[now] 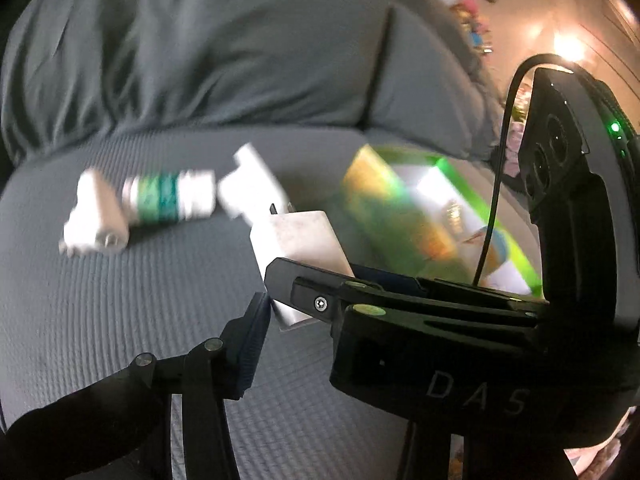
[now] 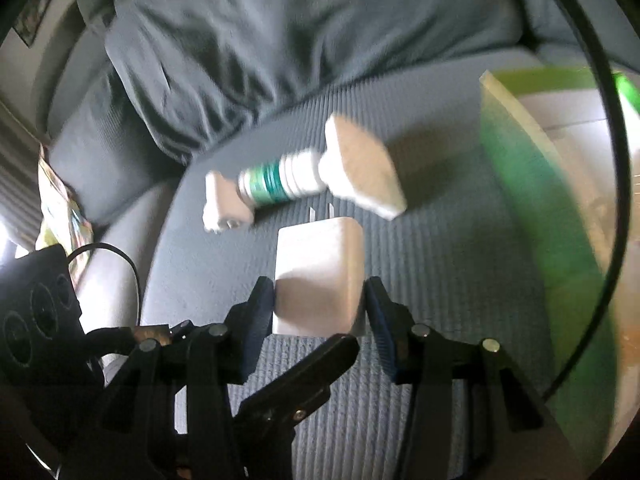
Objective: Organize rigid objects
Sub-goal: 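Close the right gripper on the white charger and lift it, then carry the charger with the right gripper over the box, then open the right gripper to release the charger into the box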
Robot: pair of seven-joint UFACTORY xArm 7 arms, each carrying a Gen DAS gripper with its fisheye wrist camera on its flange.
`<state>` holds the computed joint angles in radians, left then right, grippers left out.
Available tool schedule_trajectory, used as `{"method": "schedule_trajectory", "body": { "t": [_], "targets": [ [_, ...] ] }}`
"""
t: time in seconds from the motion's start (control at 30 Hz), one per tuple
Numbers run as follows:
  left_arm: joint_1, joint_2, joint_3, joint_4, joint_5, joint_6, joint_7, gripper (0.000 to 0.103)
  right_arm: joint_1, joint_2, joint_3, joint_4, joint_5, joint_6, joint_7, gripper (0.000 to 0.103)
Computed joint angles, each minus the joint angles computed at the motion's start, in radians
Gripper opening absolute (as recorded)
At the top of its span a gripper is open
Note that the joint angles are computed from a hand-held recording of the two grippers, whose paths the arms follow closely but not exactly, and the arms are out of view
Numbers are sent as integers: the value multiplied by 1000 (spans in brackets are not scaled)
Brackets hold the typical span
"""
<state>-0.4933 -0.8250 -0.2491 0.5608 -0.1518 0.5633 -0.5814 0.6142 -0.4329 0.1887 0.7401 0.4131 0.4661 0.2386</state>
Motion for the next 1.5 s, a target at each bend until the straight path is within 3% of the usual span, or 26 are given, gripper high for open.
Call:
{"method": "schedule_trajectory", "body": {
  "t": [0.2, 0.3, 0.5, 0.77, 0.9, 1.17, 1.4, 1.5],
  "targets": [
    [2, 7, -63, 48, 40, -75, -14, 49, -46, -160, 4, -79, -63, -43, 79, 47],
    [0, 76, -88, 92, 61, -145, -19, 49, -81, -231, 7, -111, -104, -42, 122, 47],
    [-68, 203, -85, 144, 64, -289, 7, 49, -177, -409, 2, -190, -196, 23, 207, 46],
    [-190, 374, -44, 192, 4, -439, 14, 49, -266, -507, -17, -228, -269, 150, 258, 45],
    [-274, 432, 15, 211, -54, -471, 50, 49, -298, -529, -15, -236, -293, 191, 270, 45],
    [-369, 481, 89, 231, -176, -471, 135, 49, -315, -509, -23, -240, -299, 214, 270, 45],
    [-309, 449, 36, 214, -182, -457, 127, 49, -329, -501, 0, -214, -313, 236, 296, 46],
    [-232, 403, -19, 201, -118, -424, 83, 49, -316, -507, -1, -208, -309, 213, 298, 46]
  ]
}}
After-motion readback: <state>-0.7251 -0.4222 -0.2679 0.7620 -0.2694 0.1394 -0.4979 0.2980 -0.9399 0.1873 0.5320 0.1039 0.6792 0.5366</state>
